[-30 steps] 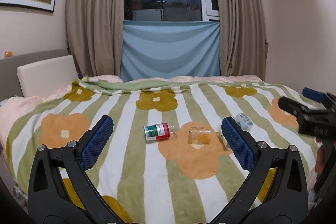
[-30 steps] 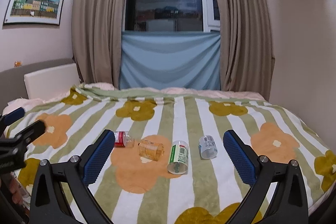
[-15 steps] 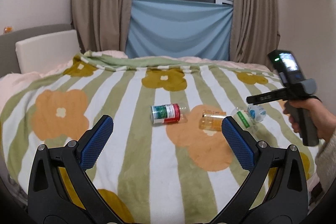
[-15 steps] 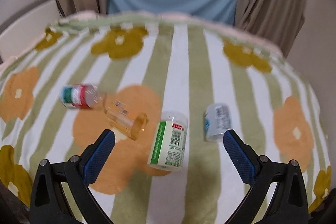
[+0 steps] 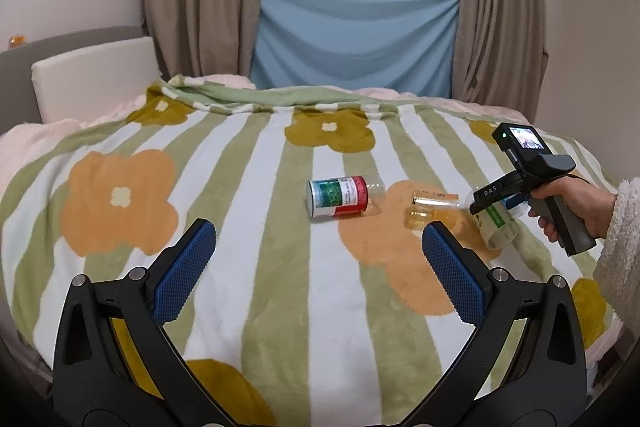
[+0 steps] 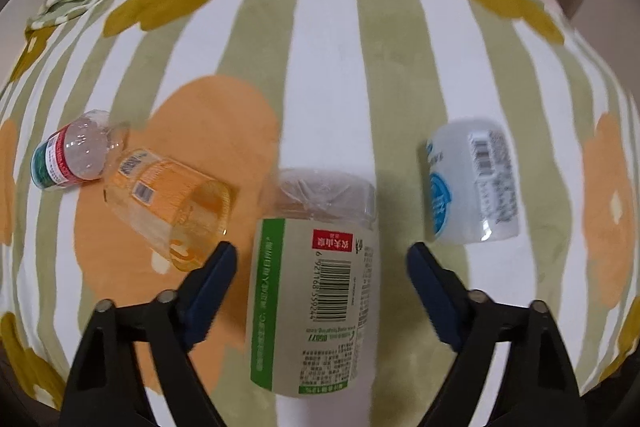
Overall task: Flip cup upside down
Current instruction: 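Reach the right gripper to the green-striped white bottle and close on it, then lift the green-striped bottle off the blanket with the right gripper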
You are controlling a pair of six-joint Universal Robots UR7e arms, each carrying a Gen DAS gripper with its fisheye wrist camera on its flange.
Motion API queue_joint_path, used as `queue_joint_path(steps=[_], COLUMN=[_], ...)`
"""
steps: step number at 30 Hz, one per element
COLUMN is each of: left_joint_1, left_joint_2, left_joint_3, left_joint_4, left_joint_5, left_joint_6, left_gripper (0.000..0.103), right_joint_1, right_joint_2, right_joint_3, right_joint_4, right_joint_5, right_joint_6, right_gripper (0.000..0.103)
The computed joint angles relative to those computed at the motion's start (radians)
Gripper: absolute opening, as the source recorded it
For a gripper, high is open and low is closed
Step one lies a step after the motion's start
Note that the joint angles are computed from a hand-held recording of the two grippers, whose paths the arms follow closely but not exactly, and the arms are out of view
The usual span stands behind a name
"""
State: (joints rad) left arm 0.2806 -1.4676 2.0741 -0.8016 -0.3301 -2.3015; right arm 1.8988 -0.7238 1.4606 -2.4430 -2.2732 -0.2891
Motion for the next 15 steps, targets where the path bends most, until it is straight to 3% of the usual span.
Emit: queue_joint_path(steps=[2, 4, 15], left_joint_1=[0.006, 0.008, -0.010], left_joint_2=[-0.007, -0.007, -0.010], left_joint_3=[0.007, 0.009, 0.000], left_joint_4=[-0.027, -0.042, 0.009], left_joint_5=[0.003, 0.000, -0.017], left_joint_6=[0.026, 0.042, 0.025], left_gripper=[0.103, 0.103, 0.103], right_joint_1=[-0.006, -0.009, 0.009], right_joint_2=[0.001, 0.001, -0.069], right_joint_3=[-0.005, -0.004, 0.073], right_joint_4=[0.031, 0.041, -0.001], right_joint_5=[0.006, 0.010, 0.039], right_joint_6=[0.021, 0.021, 0.000], right_gripper=[0.073, 0.059, 0.058])
